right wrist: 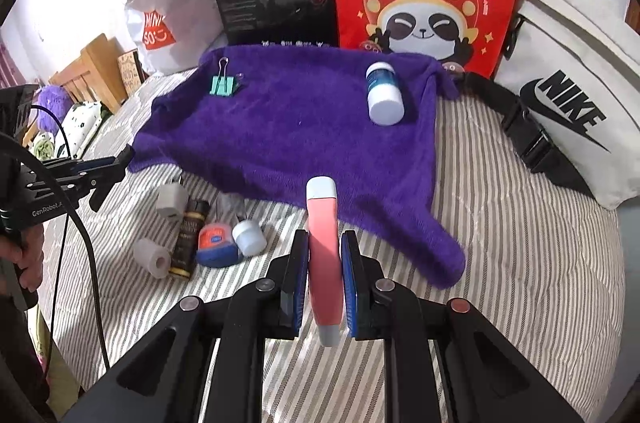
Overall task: Organize rigid objects
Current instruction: 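Lift the black tube and pink tube and carry both over the towel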
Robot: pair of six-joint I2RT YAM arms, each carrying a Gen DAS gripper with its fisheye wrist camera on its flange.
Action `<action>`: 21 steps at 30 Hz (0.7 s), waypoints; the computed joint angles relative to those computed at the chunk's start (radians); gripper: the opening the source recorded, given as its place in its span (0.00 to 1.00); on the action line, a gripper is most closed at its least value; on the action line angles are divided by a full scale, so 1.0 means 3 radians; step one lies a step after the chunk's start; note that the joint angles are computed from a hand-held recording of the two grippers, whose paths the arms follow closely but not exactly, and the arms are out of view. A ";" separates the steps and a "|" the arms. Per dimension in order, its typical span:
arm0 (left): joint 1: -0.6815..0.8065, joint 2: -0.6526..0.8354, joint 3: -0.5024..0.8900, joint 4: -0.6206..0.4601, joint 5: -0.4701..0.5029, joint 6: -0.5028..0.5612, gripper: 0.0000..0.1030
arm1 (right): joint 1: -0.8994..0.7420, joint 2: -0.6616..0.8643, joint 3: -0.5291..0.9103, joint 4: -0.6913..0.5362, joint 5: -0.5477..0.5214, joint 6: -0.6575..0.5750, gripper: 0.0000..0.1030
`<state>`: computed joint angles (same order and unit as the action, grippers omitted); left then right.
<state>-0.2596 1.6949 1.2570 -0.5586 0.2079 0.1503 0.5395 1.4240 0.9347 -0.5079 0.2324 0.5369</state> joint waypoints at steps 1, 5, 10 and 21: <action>0.0003 0.0020 0.0040 -0.0023 0.0008 0.0008 0.21 | -0.0033 -0.0002 0.0013 0.0004 -0.0017 -0.0020 0.16; 0.0002 0.0153 0.0263 -0.0104 -0.0016 0.0019 0.21 | -0.0156 0.0042 0.0092 0.0015 -0.0060 -0.0099 0.16; -0.0012 0.0363 0.0581 -0.0206 -0.0039 0.0030 0.21 | -0.0314 0.0208 0.0256 0.0001 -0.0080 -0.0220 0.16; -0.0042 0.1023 0.1433 -0.0463 -0.0056 0.0020 0.21 | -0.0715 0.0687 0.0505 0.0151 -0.0311 -0.0460 0.16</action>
